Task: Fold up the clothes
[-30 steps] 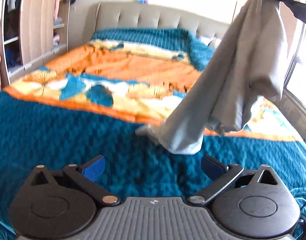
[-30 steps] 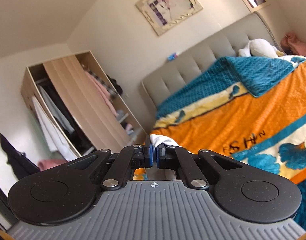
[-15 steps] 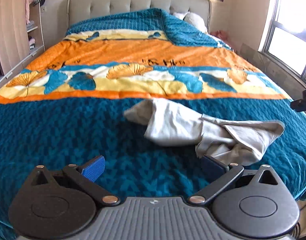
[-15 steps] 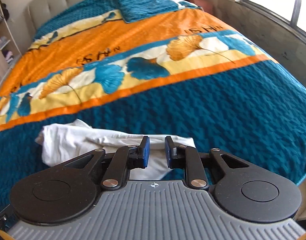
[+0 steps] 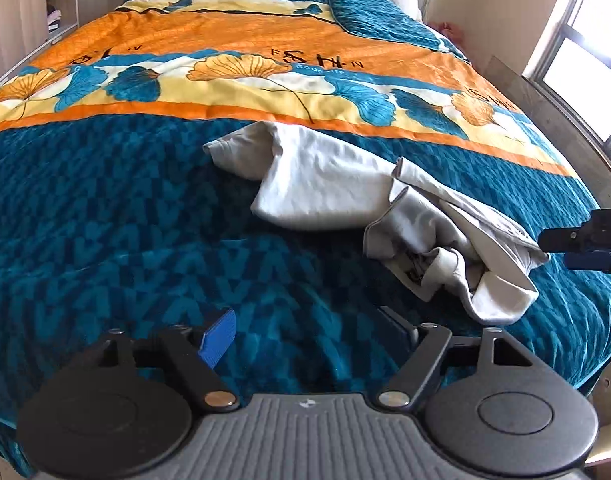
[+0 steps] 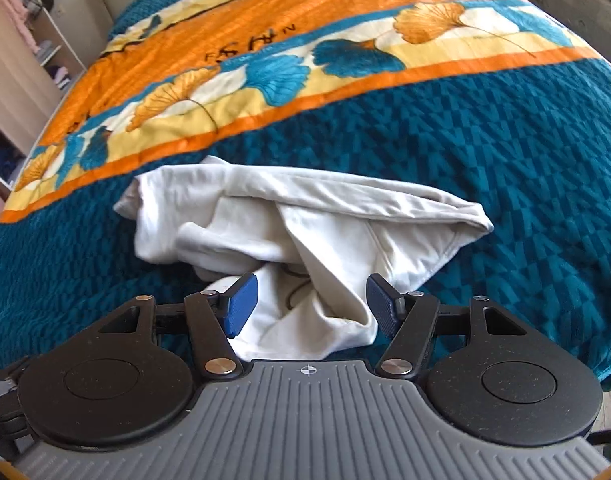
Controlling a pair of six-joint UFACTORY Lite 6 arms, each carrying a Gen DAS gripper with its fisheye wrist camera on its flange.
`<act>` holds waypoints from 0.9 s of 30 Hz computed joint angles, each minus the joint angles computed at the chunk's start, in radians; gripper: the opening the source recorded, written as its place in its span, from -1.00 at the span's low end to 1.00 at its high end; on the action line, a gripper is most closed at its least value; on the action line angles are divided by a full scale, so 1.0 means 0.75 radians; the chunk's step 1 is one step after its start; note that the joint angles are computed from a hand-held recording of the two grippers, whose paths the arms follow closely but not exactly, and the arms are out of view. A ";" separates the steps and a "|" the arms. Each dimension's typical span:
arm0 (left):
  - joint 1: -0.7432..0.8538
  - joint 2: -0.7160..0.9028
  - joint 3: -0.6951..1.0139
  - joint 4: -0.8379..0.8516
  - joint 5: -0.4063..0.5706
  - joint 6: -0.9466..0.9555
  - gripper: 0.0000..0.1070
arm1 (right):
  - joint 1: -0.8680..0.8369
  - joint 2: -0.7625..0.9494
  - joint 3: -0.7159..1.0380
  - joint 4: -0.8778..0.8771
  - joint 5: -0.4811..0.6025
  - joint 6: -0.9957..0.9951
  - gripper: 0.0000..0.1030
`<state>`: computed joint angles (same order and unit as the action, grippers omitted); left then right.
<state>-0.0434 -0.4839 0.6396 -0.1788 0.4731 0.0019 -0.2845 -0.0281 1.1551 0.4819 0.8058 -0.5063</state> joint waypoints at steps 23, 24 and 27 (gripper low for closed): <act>-0.278 0.413 0.156 -0.092 -0.170 -0.164 0.08 | -0.676 0.366 0.105 0.363 -0.056 -0.239 -0.60; -0.307 0.423 0.166 0.000 -0.177 -0.248 0.12 | -0.671 0.315 0.047 0.360 -0.080 -0.270 -0.60; -0.362 0.442 0.198 0.300 -0.178 -0.510 0.28 | -0.677 -0.017 -0.255 0.587 -0.151 -0.612 0.04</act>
